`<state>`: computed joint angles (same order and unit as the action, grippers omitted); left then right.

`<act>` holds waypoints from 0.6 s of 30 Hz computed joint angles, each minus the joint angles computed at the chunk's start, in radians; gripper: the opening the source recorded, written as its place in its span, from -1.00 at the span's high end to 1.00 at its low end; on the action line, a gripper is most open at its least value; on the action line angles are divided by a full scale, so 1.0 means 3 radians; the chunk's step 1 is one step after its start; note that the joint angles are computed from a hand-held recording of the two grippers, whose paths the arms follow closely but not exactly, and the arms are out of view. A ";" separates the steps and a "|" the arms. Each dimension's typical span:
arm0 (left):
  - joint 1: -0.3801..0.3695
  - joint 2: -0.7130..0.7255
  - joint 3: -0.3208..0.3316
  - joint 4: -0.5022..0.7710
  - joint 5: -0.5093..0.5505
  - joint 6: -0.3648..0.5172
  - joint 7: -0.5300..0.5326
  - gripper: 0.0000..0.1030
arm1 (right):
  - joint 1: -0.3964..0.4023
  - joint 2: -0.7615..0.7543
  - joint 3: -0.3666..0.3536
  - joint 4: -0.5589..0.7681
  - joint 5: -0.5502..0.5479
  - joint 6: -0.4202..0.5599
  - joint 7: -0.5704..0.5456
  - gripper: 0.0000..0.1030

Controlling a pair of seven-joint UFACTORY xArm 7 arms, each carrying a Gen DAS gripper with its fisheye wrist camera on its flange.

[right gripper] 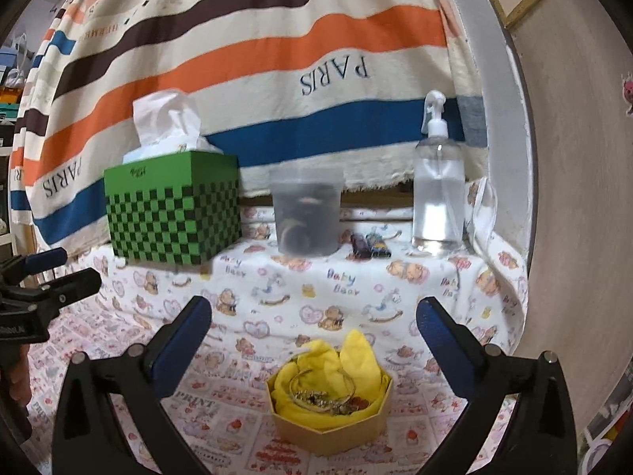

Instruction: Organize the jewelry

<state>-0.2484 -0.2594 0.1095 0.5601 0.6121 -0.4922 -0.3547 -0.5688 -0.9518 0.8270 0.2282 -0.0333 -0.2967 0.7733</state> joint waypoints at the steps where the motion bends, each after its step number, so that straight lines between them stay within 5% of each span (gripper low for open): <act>1: 0.0100 0.0015 -0.0131 -0.0046 -0.0206 -0.0033 0.0154 -0.99 | -0.0004 0.0034 0.0019 -0.0002 0.0008 -0.0019 0.0017 -1.00; 3: 0.0190 0.0071 -0.0254 -0.0101 -0.0475 -0.0099 0.0321 -0.99 | -0.0015 0.0089 0.0059 0.0005 0.0014 -0.0032 0.0029 -1.00; 8: 0.0099 0.0225 0.0056 -0.0033 0.0152 -0.0178 -0.0100 -0.99 | -0.0066 0.0143 0.0183 0.0016 0.0024 -0.0035 0.0062 -1.00; 12: 0.0245 0.0250 -0.0121 -0.0089 0.0016 -0.0205 -0.0011 -0.99 | -0.0092 0.0147 0.0251 0.0028 0.0011 -0.0002 0.0082 -1.00; 18: 0.0372 0.0266 -0.0402 -0.0228 -0.0715 -0.0391 0.0487 -0.99 | -0.0142 0.0147 0.0336 0.0022 -0.0010 -0.0015 0.0125 -1.00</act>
